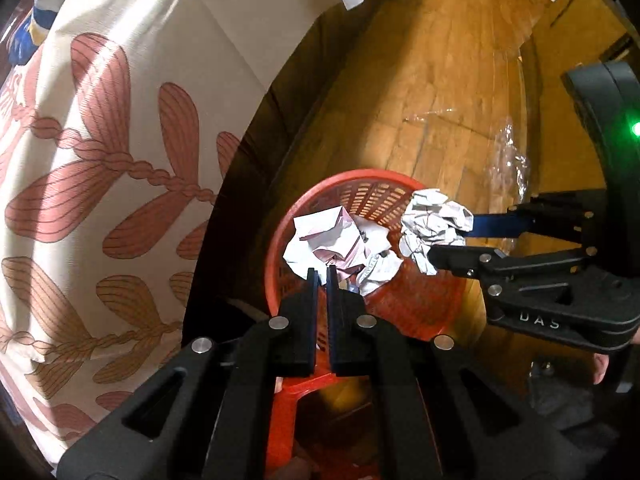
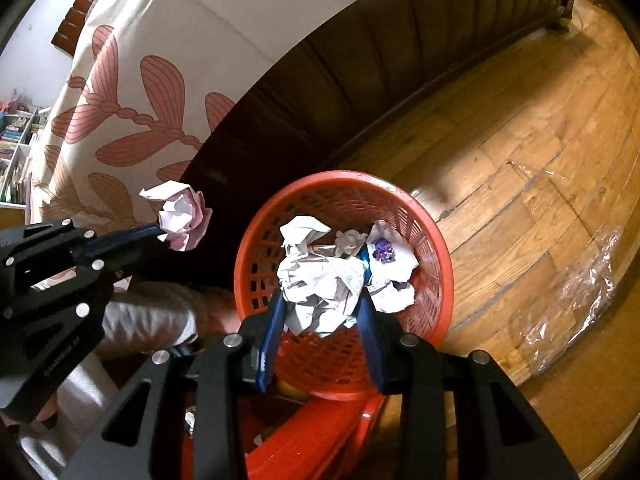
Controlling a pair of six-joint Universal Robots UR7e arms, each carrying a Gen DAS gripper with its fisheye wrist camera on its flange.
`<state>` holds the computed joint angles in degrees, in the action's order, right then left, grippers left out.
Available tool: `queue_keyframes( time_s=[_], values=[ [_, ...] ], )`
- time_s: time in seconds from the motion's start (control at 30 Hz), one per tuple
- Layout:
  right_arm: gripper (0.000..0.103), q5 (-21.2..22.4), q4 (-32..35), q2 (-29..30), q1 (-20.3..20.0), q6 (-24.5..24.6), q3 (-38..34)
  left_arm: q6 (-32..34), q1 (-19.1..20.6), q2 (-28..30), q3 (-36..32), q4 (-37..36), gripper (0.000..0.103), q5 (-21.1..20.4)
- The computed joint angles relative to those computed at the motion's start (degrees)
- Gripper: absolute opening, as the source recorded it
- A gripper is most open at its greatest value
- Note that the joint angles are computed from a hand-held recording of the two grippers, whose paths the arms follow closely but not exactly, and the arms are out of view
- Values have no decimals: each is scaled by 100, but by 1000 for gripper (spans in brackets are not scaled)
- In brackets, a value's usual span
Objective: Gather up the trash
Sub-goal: 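Carry both papers to the wastebasket and open both tools, then grasp the green wrapper with the left tool while the right tool grasps white grid paper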
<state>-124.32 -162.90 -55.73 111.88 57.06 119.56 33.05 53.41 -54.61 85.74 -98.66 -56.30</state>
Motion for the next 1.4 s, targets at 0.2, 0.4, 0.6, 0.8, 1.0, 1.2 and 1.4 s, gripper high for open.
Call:
queue_keyframes(
  time_s=[0.2,0.4,0.6,0.8,1.0,1.2,1.4],
  values=[
    [38,-66,92,77,0,19,-144,31,8,21,16,12,4,52],
    [40,-92,259,79,16,36,-232,-41,7,22,-38,19,4,-26],
    [62,-199,617,42,44,86,-330,-50,20,17,-64,-76,10,-4],
    [71,-601,1456,-214,147,326,-434,-388,73,113,-439,98,73,-203],
    [76,-1188,2231,-532,358,393,-713,-419,51,44,-540,-162,73,-226],
    [81,-1708,2110,-429,637,-472,-1418,-590,152,16,-1150,-455,77,-699],
    [86,-1651,1466,390,617,-2519,-2967,-1070,524,379,-2541,-779,79,-1018]
  ],
)
